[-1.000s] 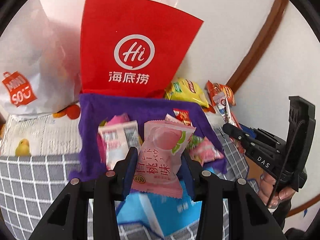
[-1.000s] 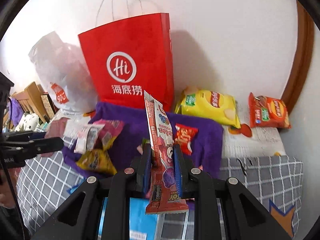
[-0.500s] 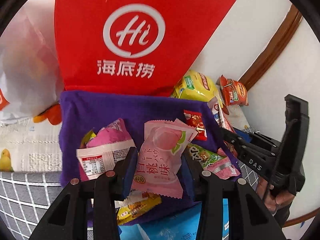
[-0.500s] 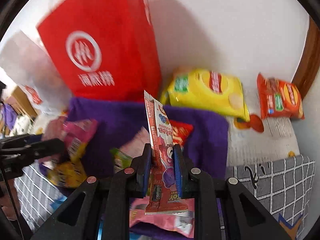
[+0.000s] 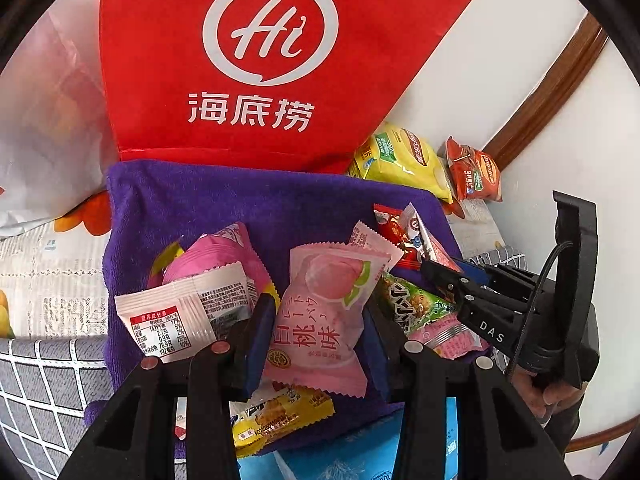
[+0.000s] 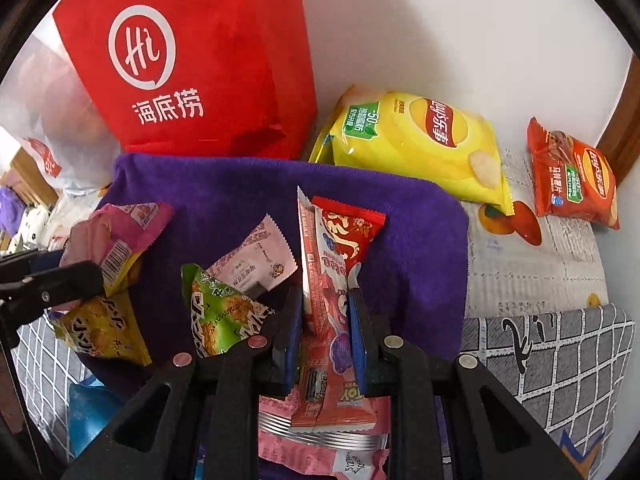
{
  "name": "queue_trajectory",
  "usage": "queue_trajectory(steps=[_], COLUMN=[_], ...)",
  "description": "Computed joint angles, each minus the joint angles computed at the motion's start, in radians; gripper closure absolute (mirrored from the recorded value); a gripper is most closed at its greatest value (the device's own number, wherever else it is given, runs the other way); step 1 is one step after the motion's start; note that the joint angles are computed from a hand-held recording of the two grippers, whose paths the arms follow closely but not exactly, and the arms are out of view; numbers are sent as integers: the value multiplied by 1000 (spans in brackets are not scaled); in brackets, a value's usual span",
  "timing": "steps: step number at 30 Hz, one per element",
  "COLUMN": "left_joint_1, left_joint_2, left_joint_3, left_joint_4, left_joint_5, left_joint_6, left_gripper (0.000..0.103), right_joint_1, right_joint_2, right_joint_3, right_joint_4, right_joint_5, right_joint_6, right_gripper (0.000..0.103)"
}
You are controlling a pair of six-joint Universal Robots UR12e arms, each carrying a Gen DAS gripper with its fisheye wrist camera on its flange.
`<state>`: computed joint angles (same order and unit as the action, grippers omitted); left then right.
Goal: Organize snacks
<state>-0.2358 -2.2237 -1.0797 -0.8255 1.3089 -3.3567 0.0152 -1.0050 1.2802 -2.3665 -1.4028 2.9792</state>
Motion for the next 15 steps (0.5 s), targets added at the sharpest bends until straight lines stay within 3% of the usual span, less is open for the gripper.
queue_trajectory(steps=[5,11,15], left_joint_1=[-4,-8,-7], left_joint_2=[-4,-13,-14], left_joint_3=[6,15,20], left_joint_4=[-10,-17,-31], left_joint_5=[18,31,21], left_joint_6=[0,6,4], left_gripper=[62,62,54], right_joint_1=[1,7,6], right_joint_2=[-3,-12,-20], right_joint_3=[2,14,25], right_joint_4=[1,-16,-48], right_joint_5=[2,-5,3], right_joint_6=[-9,-52,-60], right_gripper=[80,62,59])
